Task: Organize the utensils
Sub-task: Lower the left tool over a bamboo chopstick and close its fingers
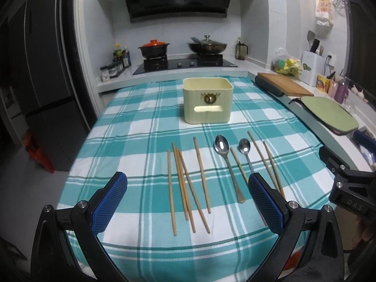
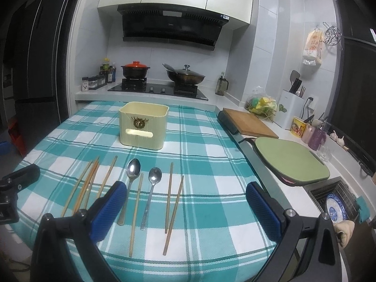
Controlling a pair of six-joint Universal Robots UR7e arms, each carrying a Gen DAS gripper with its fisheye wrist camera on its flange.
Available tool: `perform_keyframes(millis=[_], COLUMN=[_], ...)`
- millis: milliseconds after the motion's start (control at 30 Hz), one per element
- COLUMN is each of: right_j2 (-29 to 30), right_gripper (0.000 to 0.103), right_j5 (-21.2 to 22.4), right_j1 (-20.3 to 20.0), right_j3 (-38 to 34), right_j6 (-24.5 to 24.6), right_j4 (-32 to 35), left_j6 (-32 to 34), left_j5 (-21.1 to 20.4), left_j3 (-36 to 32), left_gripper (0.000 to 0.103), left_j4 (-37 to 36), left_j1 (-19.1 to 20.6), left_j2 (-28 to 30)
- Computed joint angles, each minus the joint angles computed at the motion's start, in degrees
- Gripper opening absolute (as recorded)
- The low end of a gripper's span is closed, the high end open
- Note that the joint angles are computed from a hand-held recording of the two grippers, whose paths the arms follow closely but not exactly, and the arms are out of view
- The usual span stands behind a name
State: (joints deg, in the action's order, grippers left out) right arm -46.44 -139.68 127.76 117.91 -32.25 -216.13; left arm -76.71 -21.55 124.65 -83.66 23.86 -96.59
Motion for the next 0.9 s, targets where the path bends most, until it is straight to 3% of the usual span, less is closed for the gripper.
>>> perform_keyframes(millis=[200,433,600,733,900], right_j2=[1.0,1.7,1.4,0.7,0.3], right_gripper=[0.103,0.103,0.103,0.103,0.103], right_j5=[-0.4,-1.5,-0.1,3.4,5.3], right_j1=[-2.7,-5.1,-6.9,-9.4,-12.6], right_j3=[-1.2,-1.6,-1.8,-1.1,-0.7], right_j6=[1.1,2.8,2.9,1.7,-0.1], right_j4=[1.9,4.9,5.7,4.5,4.0], left_j6=[-1.4,8.6,22.2,22.1,25.5], left_j5=[0.8,-0.2,-2.4,-2.9,-9.3], left_j3=[-0.6,1.6,4.3,4.3,4.0], left_gripper=[0.103,0.103,0.102,0.102,0.102], left_j4=[4.8,-7.7,-24.6,-23.4,-27.4], left_j1=[3.2,7.7,11.7,15.1,20.3], left_j2=[3.4,3.3,1.7,0.8,0.2])
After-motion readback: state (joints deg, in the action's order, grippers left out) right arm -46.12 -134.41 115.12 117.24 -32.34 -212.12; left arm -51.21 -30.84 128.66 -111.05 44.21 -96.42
